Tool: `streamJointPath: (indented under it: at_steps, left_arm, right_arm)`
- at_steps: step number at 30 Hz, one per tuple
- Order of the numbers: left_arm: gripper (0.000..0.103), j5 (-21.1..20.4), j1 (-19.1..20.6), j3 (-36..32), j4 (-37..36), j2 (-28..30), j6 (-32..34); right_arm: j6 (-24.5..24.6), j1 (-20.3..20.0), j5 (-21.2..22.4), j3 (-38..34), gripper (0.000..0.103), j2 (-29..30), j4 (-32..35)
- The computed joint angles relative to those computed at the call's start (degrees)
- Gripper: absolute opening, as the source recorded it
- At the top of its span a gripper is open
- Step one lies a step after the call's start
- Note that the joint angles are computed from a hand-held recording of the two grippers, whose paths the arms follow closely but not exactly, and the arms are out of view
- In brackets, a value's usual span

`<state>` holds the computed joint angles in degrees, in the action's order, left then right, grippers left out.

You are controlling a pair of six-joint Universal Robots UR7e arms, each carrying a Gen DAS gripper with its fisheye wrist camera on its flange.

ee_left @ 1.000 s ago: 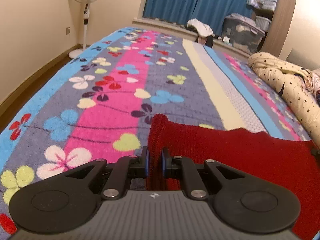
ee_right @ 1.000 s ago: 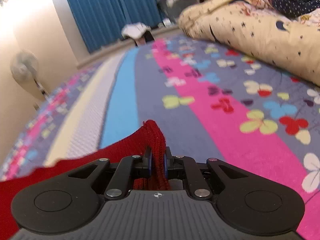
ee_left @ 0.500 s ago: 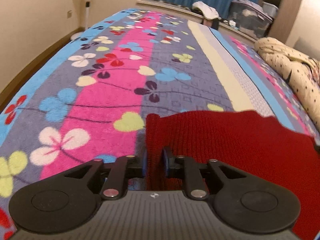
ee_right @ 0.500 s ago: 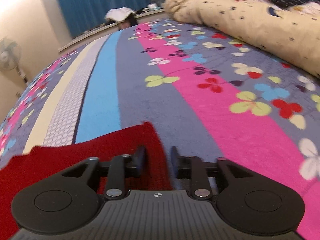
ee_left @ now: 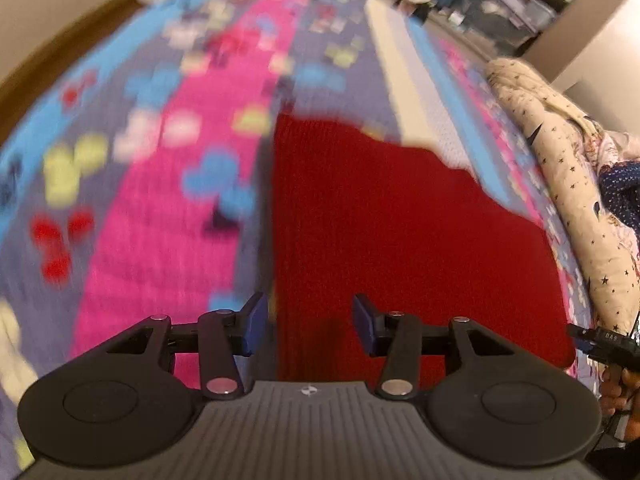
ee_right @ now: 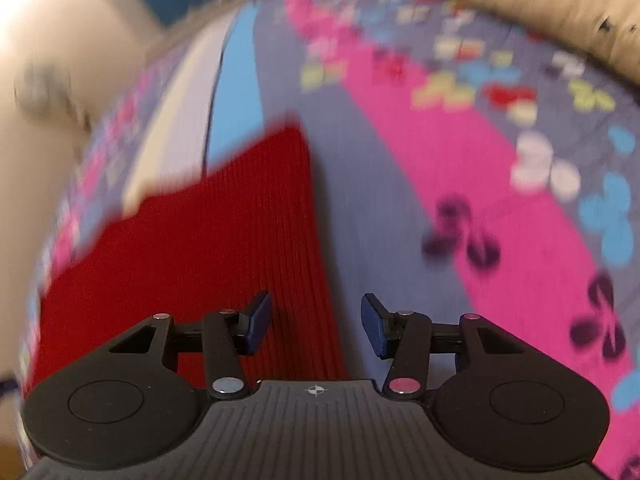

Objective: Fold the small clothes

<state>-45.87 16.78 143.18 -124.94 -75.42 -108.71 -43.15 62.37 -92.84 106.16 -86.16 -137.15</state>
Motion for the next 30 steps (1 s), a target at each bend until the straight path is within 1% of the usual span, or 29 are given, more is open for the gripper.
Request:
streamJointPath:
  at_steps: [1, 2, 4, 5, 6, 7, 8, 9, 10, 11, 12, 13, 14, 15, 16, 17, 18, 19, 20, 21, 22, 23, 24, 25, 26, 27, 28, 29, 30]
  left_arm:
    - [0.050, -2.48, 1.13, -0.48, -0.47, 1.16, 0.16]
    - [0.050, -2.56, 1.16, -1.27, 0.75, 1.99, -0.59]
    - [0.049, -0.87, 0.63, -0.65, -3.09, 2.95, 3.26]
    - [0.045, -1.27, 0.75, -0.38, -5.07, 3.40, 5.16]
    - [0.033, -1.95, 0.96, -0.81, -4.65, 4.06, 5.83]
    - [0.025, -2.13, 0.98, -1.65, -2.26, 4.49, 5.54]
    - [0.016, -1.63, 0.46, -1.72, -1.04, 4.33, 4.88]
    - [0.015, -0.12, -0.77, -1.07, -0.38, 3.36, 2.94]
    - [0.015, 1.38, -1.99, -0.47, 1.03, 2.13, 0.77]
    - [0.014, 3.45, -4.09, 0.34, 3.04, 0.48, -2.29]
    - [0.014, 5.22, -5.93, 1.16, 4.44, -1.17, -4.41]
    - [0.014, 6.86, -7.59, 1.73, 5.90, -2.39, -5.96]
    - [0.014, 7.89, -8.83, 1.65, 8.12, -2.95, -6.81]
    - [0.014, 7.68, -9.32, 1.36, 9.94, -3.03, -6.33]
    - [0.015, 6.44, -8.19, 0.76, 9.57, -2.39, -4.06]
    - [0.015, 3.82, -6.39, 0.20, 8.13, -1.38, -1.43]
    - [0.015, 0.20, -3.84, -0.17, 5.65, -0.12, 1.64]
    - [0.016, -3.21, -1.24, -0.76, 3.66, 1.32, 4.63]
    - [0.016, -4.22, -0.55, -1.25, 3.81, 2.11, 5.75]
    - [0.017, -3.41, -0.67, -1.87, 4.79, 2.57, 6.30]
    - [0.020, -2.16, -1.32, -2.30, 6.04, 2.54, 5.81]
    - [0.024, -0.87, -2.34, -2.80, 8.60, 2.34, 3.90]
    - [0.032, 0.29, -3.47, -4.11, 13.57, 2.66, 0.76]
    - [0.034, 1.91, -4.89, -5.40, 18.09, 3.47, -2.00]
    - [0.034, 4.02, -6.13, -5.65, 20.22, 3.58, -2.93]
    - [0.034, 6.47, -7.53, -5.42, 19.94, 3.83, -2.23]
    - [0.034, 8.14, -7.97, -4.76, 17.27, 4.04, 0.21]
    - [0.034, 9.17, -8.16, -4.13, 13.33, 4.74, 4.02]
    - [0.034, 9.11, -7.76, -3.83, 9.39, 5.83, 8.50]
  right_arm:
    - [-1.36, 0.04, -0.94, 1.30, 0.051, -0.70, -1.20]
    - [-2.87, -0.08, -1.14, 2.31, 0.051, -1.31, -2.33]
    - [-4.83, -0.41, -0.98, 3.00, 0.052, -1.86, -2.78]
    - [-4.67, -0.71, -1.01, 2.72, 0.052, -1.77, -2.16]
    - [-3.40, -1.09, -0.97, 1.89, 0.052, -1.46, -0.51]
    - [-2.33, -1.53, -0.65, 0.97, 0.049, -1.23, 1.26]
    - [-1.37, -1.91, -0.10, 0.24, 0.032, -1.04, 2.87]
    - [-1.46, -2.40, 1.43, -0.16, 0.013, -1.20, 4.56]
    - [-2.37, -2.40, 2.49, 0.34, 0.013, -1.75, 3.85]
    - [-4.19, -2.41, 3.88, 1.57, 0.012, -2.60, 1.26]
    - [-5.80, -3.08, 7.68, 2.69, 0.011, -4.27, -0.04]
    - [-5.44, -4.33, 12.46, 2.87, 0.011, -5.63, 0.62]
    - [-4.27, -5.51, 16.18, 2.69, 0.011, -6.63, 1.54]
    - [-2.53, -6.23, 17.67, 2.20, 0.011, -7.16, 2.58]
    - [-1.80, -6.51, 16.75, 1.75, 0.011, -6.99, 3.43]
    - [-1.71, -5.83, 13.46, 1.52, 0.011, -6.39, 3.28]
    - [-2.19, -4.61, 7.77, 1.54, 0.011, -5.13, 2.74]
    - [-2.13, -3.61, 3.20, 1.24, 0.011, -3.79, 2.75]
    - [-1.99, -2.83, -0.71, 1.14, 0.012, -2.74, 2.98]
    - [-2.16, -2.42, -2.27, 1.32, 0.012, -2.35, 2.73]
    - [-2.42, -2.28, -1.78, 1.83, 0.012, -2.76, 2.06]
    - [-2.83, -2.31, -0.96, 2.28, 0.013, -3.33, 1.57]
    - [-3.73, -2.25, -0.31, 3.06, 0.013, -4.23, 0.53]
    - [-5.14, -2.23, 0.33, 4.13, 0.014, -5.24, -0.93]
    - [-7.16, -2.36, 1.36, 5.32, 0.014, -6.37, -2.61]
    - [-10.53, -2.48, 3.44, 7.46, 0.014, -7.98, -5.88]
    - [-13.45, -2.66, 5.71, 8.67, 0.014, -8.74, -8.91]
    - [-17.46, -3.19, 9.01, 10.69, 0.014, -10.04, -12.39]
    - [-20.26, -3.86, 12.43, 11.85, 0.014, -11.05, -13.47]
